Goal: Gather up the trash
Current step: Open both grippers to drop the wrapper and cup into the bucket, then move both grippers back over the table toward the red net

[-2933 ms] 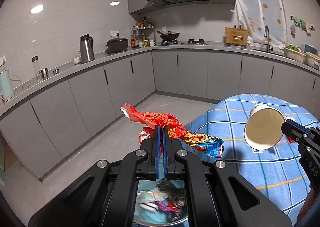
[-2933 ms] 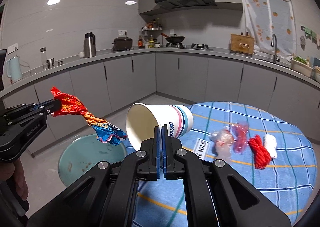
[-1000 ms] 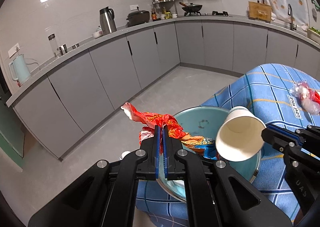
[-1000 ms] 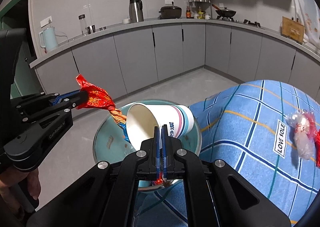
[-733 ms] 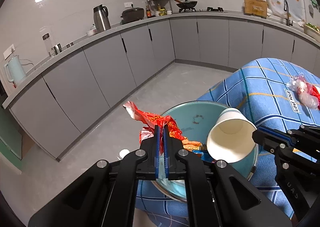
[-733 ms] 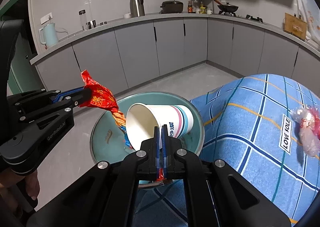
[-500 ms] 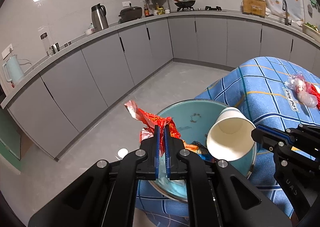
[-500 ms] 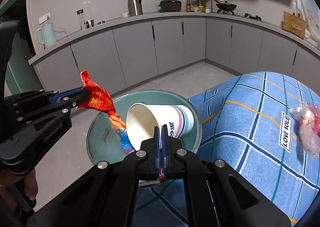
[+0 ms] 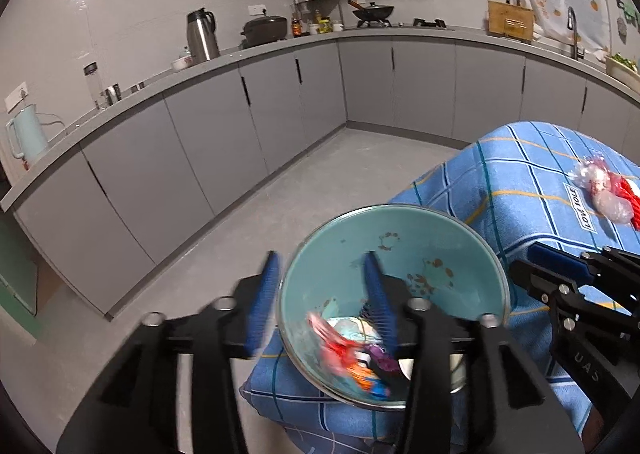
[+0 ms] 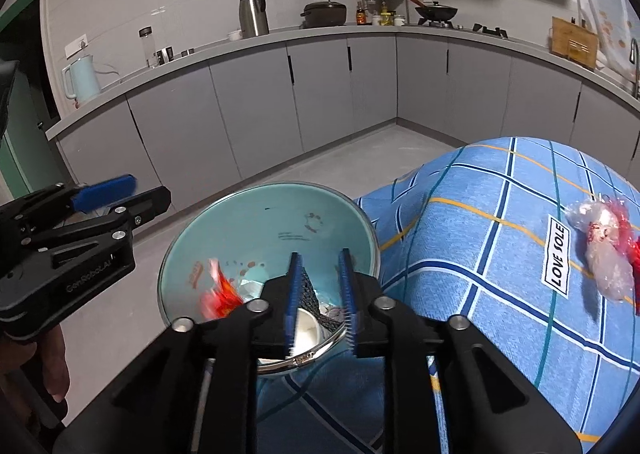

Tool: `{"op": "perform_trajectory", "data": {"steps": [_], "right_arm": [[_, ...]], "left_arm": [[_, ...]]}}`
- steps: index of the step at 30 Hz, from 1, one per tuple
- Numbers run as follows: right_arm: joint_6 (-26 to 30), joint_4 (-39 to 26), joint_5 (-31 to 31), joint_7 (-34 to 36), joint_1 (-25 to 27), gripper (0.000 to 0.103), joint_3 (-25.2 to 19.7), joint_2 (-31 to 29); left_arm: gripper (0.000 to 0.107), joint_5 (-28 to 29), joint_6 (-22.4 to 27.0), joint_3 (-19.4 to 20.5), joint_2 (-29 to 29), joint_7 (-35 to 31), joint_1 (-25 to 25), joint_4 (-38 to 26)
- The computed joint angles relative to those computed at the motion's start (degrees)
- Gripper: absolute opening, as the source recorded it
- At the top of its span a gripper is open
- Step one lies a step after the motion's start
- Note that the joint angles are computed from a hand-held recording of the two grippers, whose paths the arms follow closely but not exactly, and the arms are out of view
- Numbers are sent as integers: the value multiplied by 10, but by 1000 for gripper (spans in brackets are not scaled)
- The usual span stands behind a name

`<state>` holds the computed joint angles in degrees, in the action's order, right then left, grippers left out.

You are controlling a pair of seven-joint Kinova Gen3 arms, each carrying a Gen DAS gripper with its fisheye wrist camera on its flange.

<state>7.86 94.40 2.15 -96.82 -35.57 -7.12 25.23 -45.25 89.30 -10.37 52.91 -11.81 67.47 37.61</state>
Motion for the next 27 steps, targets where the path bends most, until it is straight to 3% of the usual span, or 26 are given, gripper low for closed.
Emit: {"op": "perform_trajectory", "data": {"steps": [7,15,27], "right_arm": [[-8,8,-2,-4,-6,45,9,-4],[-5,11,1,-11,-10,47,18,-6],[-15,22,6,-15,-11,59,22,-12]], "left_arm": [[66,-4,9,-2,-2,11,2,5],[73,-7,16,-1,1,13,2,-1],[80,-2,27,-4,11,-3,2,-22]]}}
